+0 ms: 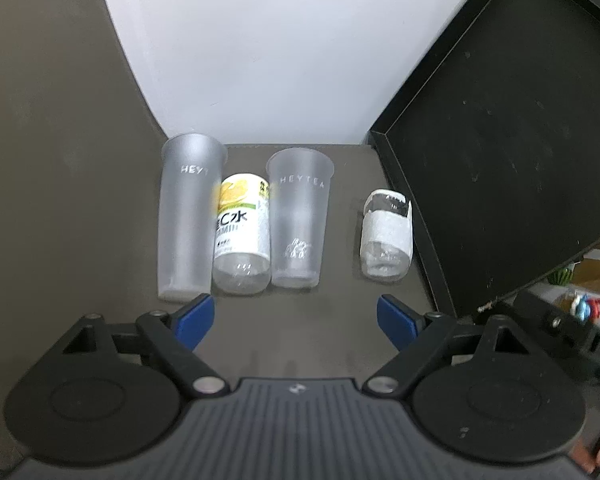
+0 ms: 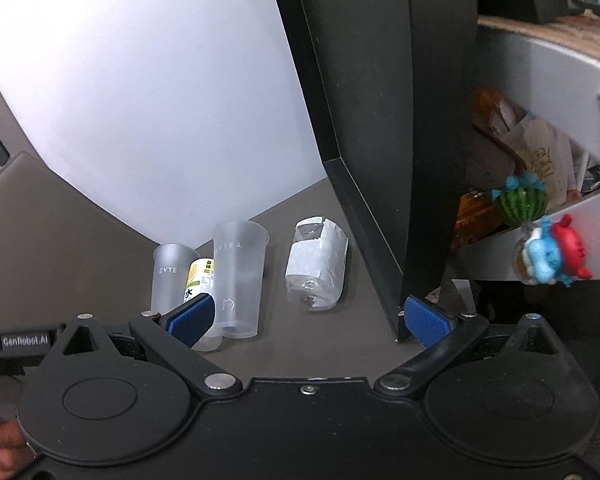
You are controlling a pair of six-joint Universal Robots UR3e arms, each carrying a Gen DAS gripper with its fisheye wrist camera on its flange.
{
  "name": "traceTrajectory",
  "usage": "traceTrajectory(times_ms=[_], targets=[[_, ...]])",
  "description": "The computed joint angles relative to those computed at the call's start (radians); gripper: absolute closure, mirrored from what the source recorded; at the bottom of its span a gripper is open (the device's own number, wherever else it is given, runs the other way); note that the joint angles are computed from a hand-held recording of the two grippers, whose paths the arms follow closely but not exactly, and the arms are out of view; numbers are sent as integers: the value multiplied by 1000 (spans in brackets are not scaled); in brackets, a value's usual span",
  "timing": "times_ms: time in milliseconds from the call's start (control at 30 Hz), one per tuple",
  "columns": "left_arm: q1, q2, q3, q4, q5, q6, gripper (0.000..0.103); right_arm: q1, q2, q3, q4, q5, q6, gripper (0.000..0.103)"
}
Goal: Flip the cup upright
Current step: 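Move the left tool to the large clear cup and close around it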
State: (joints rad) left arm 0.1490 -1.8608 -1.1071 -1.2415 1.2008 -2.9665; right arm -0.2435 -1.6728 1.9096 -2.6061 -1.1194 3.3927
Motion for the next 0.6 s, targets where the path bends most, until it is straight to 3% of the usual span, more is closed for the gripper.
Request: traceTrajectory(times_ms=[267, 467, 600], targets=[[-28, -176, 219, -39, 10, -33, 16, 18, 68, 49, -161, -5, 69, 7], [-58, -294, 375, -89, 14, -62, 19, 23, 103, 63, -200, -9, 102, 8], [-79, -387, 495, -137, 13, -102, 29, 34, 122, 62, -216, -20, 121, 9]])
